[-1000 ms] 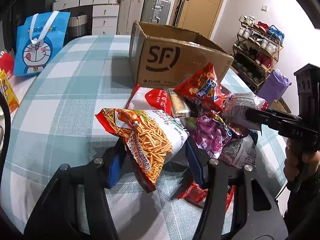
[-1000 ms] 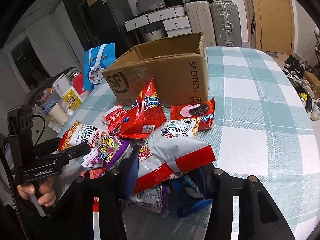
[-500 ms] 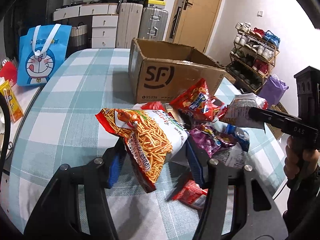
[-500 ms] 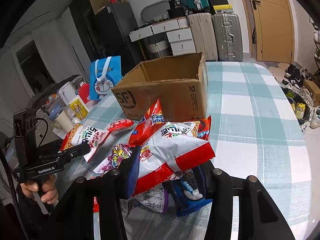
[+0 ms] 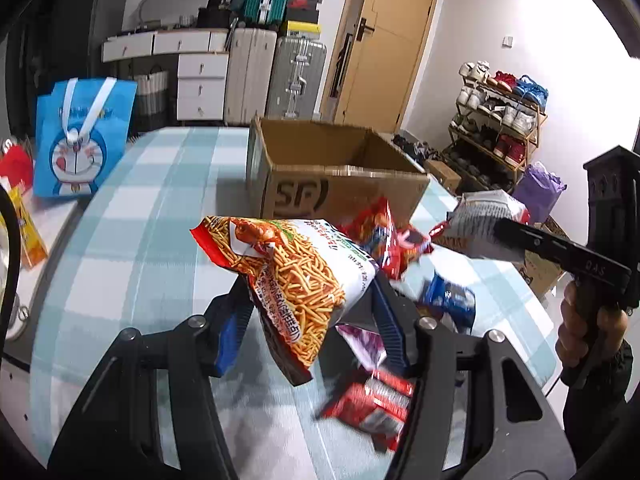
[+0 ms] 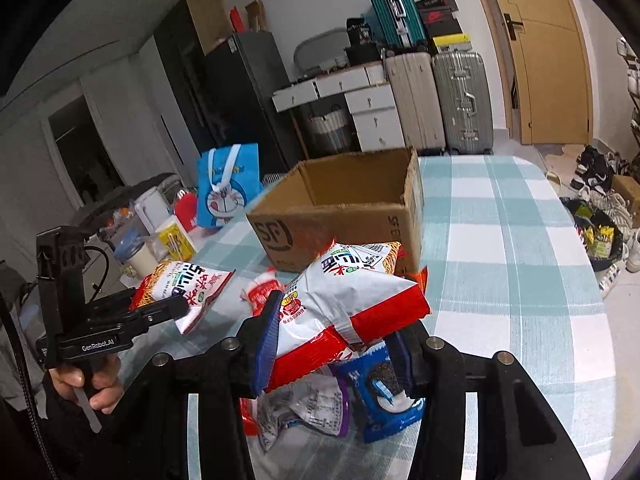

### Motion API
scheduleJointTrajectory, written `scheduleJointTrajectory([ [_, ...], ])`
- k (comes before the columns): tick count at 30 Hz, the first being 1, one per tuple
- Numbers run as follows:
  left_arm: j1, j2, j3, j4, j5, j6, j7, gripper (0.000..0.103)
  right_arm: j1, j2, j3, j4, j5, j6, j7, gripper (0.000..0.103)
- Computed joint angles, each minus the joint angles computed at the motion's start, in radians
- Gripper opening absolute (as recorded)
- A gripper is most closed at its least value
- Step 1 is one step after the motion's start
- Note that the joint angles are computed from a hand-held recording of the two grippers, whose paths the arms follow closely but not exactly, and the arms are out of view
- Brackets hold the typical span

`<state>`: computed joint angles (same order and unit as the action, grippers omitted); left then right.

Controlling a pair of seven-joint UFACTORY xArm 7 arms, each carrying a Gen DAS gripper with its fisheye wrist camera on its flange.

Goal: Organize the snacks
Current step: 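Carry both bags over the SF box and open both grippers to drop them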

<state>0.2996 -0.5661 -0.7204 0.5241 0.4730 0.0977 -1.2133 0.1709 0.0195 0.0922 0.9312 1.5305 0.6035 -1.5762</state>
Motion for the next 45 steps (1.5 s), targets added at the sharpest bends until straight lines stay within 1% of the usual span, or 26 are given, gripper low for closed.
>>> scheduleJointTrajectory([
  [8, 0.121, 0.021, -0.061, 0.121, 0.07, 0.032, -0.013, 0.055, 0.005, -0.012, 0.0, 0.028, 0.033, -0.002, -0.009, 0.048],
  [11, 0.175, 0.048, -0.097, 0.178, 0.11, 0.051, -0.026, 0.055, 0.007, -0.01, 0.001, 0.046, 0.056, 0.0, -0.022, 0.048],
  [14, 0.211, 0.088, -0.116, 0.229, 0.153, 0.062, -0.05, 0.055, 0.011, 0.0, 0.004, 0.072, 0.053, -0.005, -0.011, 0.048],
  [18, 0.287, 0.142, -0.167, 0.303, 0.244, 0.076, -0.105, 0.055, 0.017, 0.022, 0.012, 0.118, 0.048, -0.017, 0.002, 0.048],
  [21, 0.334, 0.189, -0.206, 0.359, 0.314, 0.105, -0.144, 0.055, 0.017, 0.046, 0.017, 0.156, 0.029, -0.022, 0.033, 0.048],
  [23, 0.375, 0.226, -0.243, 0.399, 0.373, 0.128, -0.177, 0.055, 0.016, 0.061, 0.022, 0.18, 0.019, -0.025, 0.048, 0.048],
  [26, 0.406, 0.296, -0.278, 0.449, 0.452, 0.167, -0.218, 0.055, 0.016, 0.088, 0.031, 0.218, 0.002, -0.037, 0.078, 0.048],
  [29, 0.43, 0.375, -0.307, 0.492, 0.554, 0.198, -0.273, 0.055, 0.011, 0.126, 0.039, 0.261, -0.025, -0.036, 0.117, 0.048],
  [32, 0.433, 0.482, -0.333, 0.546, 0.659, 0.262, -0.32, 0.055, 0.008, 0.166, 0.053, 0.304, -0.054, -0.051, 0.148, 0.048],
  [34, 0.412, 0.552, -0.332, 0.583, 0.724, 0.307, -0.34, 0.055, 0.004, 0.195, 0.063, 0.332, -0.076, -0.055, 0.17, 0.048],
  [38, 0.339, 0.668, -0.291, 0.646, 0.813, 0.382, -0.36, 0.055, -0.004, 0.254, 0.088, 0.389, -0.114, -0.08, 0.2, 0.048],
  [43, 0.253, 0.766, -0.215, 0.708, 0.865, 0.414, -0.356, 0.055, -0.018, 0.316, 0.118, 0.453, -0.175, -0.095, 0.257, 0.048],
  [45, 0.221, 0.8, -0.184, 0.733, 0.873, 0.421, -0.349, 0.055, -0.026, 0.338, 0.131, 0.473, -0.189, -0.105, 0.263, 0.048],
])
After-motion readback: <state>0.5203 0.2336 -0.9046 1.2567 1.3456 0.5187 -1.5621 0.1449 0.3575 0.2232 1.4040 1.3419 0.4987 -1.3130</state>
